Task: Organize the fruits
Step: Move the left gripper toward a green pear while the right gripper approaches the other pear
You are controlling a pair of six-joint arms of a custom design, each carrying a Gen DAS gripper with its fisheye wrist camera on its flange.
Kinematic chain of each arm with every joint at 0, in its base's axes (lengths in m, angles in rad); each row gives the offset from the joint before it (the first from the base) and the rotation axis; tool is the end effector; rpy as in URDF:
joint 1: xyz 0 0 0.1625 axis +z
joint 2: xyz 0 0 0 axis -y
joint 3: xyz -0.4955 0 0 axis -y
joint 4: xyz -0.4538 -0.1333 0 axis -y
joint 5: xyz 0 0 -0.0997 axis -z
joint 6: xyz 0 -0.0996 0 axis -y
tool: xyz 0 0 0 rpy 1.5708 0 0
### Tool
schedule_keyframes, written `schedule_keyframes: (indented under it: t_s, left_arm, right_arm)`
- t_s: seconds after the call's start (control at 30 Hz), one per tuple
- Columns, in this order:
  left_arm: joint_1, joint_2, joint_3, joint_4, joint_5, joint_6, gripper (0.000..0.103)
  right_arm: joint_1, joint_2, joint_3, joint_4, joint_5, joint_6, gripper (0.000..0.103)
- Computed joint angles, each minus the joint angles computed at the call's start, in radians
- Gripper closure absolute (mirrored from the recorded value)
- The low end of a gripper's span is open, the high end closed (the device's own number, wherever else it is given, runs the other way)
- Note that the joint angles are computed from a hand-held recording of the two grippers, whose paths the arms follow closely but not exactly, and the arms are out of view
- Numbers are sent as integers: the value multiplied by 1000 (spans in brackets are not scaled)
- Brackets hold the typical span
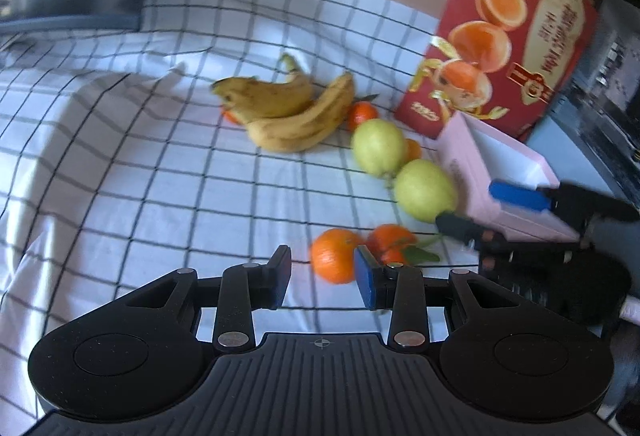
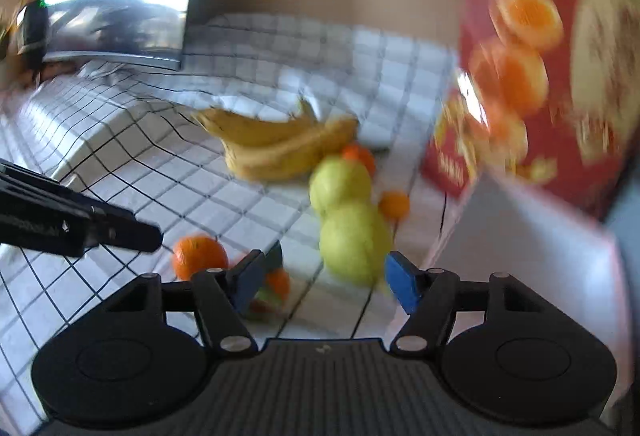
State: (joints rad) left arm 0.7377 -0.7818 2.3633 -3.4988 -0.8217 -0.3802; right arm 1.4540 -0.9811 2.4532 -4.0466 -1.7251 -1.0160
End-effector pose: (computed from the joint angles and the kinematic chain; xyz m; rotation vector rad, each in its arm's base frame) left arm -0.2091 -0.4618 0.0231 0.4026 2.5305 -0.9405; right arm 0.0640 -0.4675 0.1539 0.9132 -2.1173 0.9711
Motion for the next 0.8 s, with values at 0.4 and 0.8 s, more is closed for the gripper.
schedule_keyframes:
  t_s: [0.4, 0.8]
  left_arm:
    - [8, -15, 20, -4, -14, -3, 64]
    - [19, -23, 29, 0, -29, -6, 64]
  right_arm:
    - [33, 135, -209, 51, -162, -72, 36]
    - [20, 64, -150, 147, -81, 48, 37]
